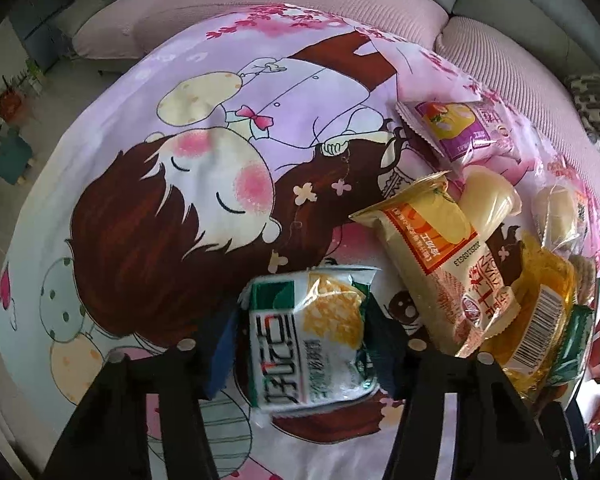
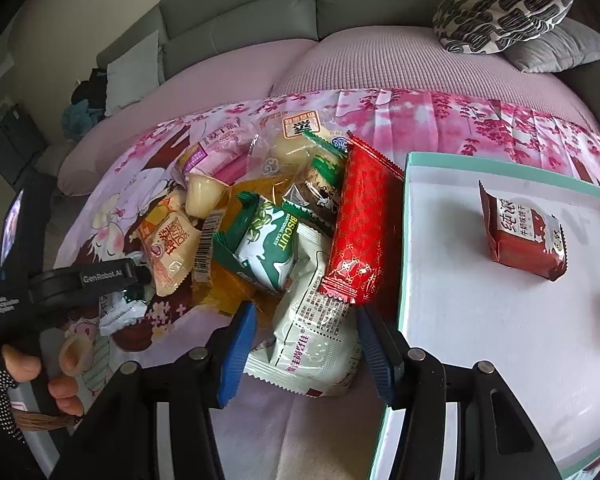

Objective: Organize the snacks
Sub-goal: 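Grasp the green-and-white snack pack with the left tool, then grasp the white wrapped pastry with the right tool while the left tool holds the green pack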

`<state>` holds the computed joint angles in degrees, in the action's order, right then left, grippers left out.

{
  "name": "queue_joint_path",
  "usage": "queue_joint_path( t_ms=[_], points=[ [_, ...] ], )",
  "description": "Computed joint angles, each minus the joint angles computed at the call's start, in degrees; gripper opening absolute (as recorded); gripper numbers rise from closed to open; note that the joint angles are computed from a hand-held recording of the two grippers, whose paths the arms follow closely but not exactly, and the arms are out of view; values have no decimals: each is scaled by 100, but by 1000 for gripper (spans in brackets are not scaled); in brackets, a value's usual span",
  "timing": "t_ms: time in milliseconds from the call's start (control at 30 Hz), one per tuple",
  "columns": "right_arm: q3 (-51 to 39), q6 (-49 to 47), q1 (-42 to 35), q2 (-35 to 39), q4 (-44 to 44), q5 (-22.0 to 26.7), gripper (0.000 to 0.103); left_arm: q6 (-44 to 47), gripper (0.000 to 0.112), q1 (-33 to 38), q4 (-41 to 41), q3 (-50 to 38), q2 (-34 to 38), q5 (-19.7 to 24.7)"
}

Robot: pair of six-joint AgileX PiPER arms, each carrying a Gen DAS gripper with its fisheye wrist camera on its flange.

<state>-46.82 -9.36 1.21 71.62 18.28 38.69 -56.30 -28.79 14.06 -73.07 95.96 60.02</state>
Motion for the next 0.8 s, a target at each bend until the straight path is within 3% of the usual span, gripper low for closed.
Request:
queue_joint_path(
  t_ms=[433, 800],
  points=[
    [-39, 662, 297, 11, -667, -28, 53, 0, 55, -95, -323, 337, -454, -134],
    [-14, 397, -167, -300, -203, 137, 27, 16, 55, -46, -358, 249, -558, -88]
  ],
)
